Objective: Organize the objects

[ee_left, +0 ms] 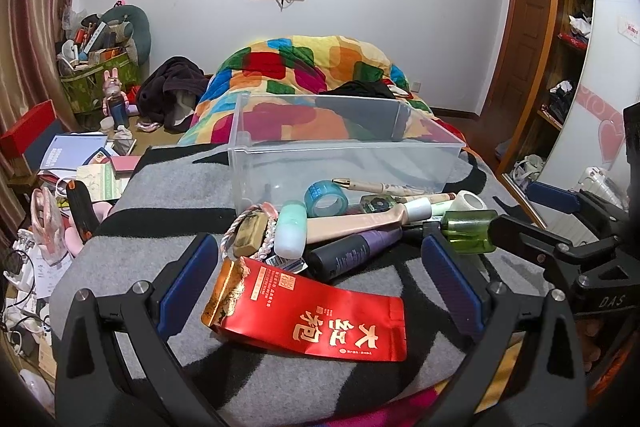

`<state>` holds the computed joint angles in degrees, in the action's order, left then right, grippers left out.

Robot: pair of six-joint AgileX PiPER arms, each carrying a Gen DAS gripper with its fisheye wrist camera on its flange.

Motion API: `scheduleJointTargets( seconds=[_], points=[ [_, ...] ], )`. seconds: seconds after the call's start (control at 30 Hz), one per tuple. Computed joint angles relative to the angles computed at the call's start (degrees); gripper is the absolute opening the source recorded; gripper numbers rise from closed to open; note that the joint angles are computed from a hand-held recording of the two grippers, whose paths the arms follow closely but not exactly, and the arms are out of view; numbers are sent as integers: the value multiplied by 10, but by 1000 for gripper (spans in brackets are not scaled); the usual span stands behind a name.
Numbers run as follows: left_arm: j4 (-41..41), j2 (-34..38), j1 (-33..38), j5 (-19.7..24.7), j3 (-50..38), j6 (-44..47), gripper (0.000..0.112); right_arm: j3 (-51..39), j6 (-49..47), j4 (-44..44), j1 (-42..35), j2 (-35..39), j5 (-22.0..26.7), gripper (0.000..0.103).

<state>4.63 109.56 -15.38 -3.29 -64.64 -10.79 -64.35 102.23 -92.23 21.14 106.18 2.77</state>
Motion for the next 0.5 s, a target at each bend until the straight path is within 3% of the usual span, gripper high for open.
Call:
scheduleJointTargets(
  seconds=[0.1, 0.5],
  points=[
    [63, 0, 2, 0, 0, -65, 103, 0, -8, 10, 0, 0, 0, 103],
    [76, -3, 4, -3, 5, -80, 103, 0, -22, 23, 1, 0, 0, 103]
  ],
)
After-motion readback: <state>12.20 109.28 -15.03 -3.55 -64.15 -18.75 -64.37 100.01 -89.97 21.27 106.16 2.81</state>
